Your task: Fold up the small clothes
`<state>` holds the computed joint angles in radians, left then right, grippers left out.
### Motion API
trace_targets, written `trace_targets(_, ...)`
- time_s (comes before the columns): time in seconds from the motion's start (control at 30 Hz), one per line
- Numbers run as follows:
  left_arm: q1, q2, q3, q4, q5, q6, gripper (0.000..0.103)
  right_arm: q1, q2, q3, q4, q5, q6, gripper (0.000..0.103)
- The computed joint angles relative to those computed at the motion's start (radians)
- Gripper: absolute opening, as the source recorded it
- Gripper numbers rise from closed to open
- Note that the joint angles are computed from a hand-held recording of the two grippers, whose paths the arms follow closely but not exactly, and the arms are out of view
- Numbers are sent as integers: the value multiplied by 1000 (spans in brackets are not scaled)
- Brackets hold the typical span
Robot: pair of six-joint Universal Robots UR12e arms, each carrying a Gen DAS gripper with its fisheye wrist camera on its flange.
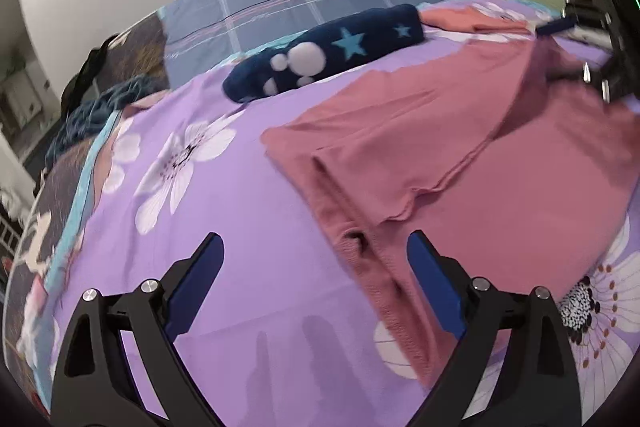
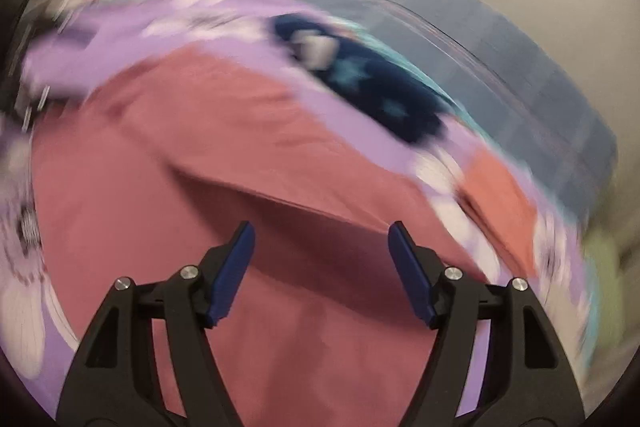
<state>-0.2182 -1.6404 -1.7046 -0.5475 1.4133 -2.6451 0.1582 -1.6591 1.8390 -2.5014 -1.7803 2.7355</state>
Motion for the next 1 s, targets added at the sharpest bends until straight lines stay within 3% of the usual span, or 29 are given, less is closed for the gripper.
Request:
trace_targets(0.07,7,1,-3,8,0,-13,93,50,46,-10,-46,-76,-118,71)
trace_targets(0.17,17,-3,1,11,-9,-35,93,73,91,-38,-58,-82,-178,70)
trace_targets(0.23,24,-12,11,8,-28,-59,93,73,125,-69,-68,-68,-183,65)
trace_targets(0.27,26,-14,14,6,-42,-67,93,60,143,-99,-38,-45,-131,64)
trace_targets(0.4,30,-31,33,-9,-111,-59,93,-34,194,-226,169,116,257,64)
trace_targets(0.5,30,-38,40,-16,-165,-23,93,-76,194,-244,224,189,409,68)
trace_targets(0.57,26,-45,47,-25,-190,8,96,-104,192,-249,268,256,465,68)
trace_targets(0.63,12,-60,64,-38,-198,61,97,-117,193,-249,276,274,503,68)
trace_targets(0.77,-34,-123,123,-22,-84,93,95,-125,176,-236,258,271,528,69)
trace_targets(0.83,-37,-157,164,-33,-102,80,73,-134,149,-210,240,283,540,71)
trace_targets(0.9,-34,-186,217,-102,-146,60,33,-146,123,-186,223,278,552,71)
trace_targets(1.0,-21,-217,274,-194,-241,2,5,-180,64,-133,200,261,576,71)
